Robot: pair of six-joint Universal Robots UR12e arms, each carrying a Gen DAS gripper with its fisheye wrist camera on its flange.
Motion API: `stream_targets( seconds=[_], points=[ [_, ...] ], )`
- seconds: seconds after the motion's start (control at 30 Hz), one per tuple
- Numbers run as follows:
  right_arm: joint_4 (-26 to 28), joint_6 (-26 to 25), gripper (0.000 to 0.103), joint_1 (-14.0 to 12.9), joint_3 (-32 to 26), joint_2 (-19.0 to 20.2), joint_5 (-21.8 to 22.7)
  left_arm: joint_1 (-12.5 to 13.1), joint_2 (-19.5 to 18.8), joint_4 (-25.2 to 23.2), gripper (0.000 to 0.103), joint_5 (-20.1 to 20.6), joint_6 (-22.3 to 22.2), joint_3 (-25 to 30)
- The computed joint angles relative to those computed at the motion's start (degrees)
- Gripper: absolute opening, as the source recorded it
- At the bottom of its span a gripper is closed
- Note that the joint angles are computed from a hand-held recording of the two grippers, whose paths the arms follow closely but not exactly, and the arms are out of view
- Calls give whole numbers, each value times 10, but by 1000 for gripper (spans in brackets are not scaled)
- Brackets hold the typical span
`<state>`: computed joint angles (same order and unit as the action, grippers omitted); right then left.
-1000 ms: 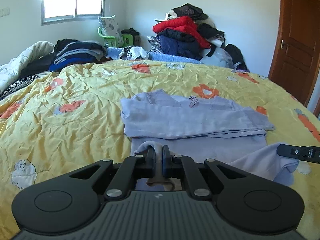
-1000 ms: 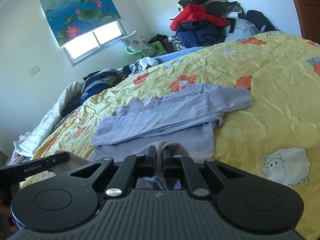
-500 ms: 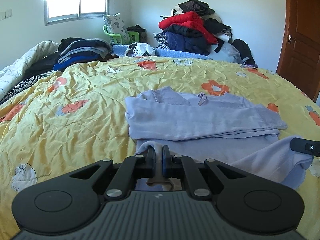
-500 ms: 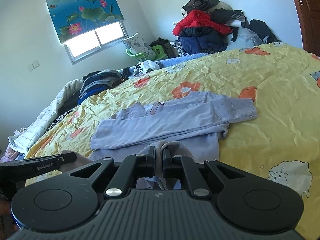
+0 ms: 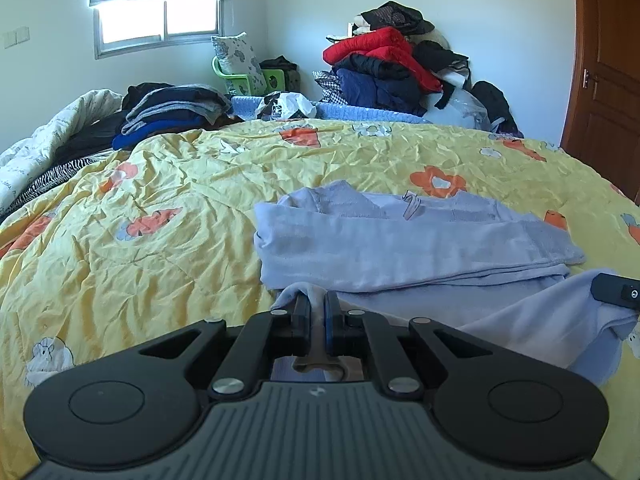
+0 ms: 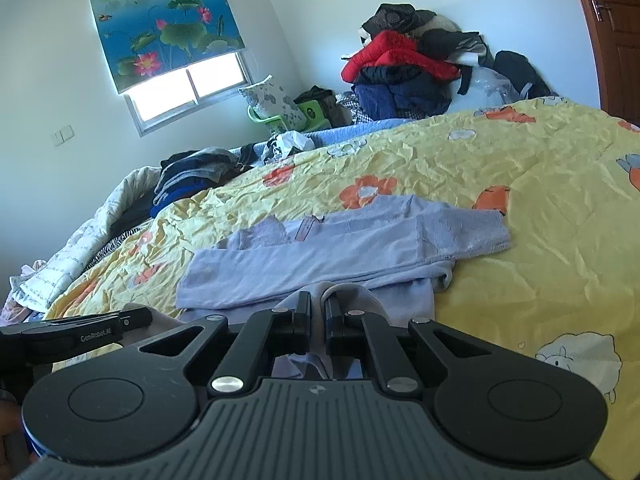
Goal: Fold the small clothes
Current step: 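Lift the held hem with both grippers and carry it over the sweater body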
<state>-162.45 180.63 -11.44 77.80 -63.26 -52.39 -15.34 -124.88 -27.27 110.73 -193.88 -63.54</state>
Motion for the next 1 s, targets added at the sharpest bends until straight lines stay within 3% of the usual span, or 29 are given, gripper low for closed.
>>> stream_targets(
  seconds=[1.0],
  points=[
    [-23, 30, 10, 10, -21, 20, -31, 5, -23, -25, 7, 3, 4, 38]
  ],
)
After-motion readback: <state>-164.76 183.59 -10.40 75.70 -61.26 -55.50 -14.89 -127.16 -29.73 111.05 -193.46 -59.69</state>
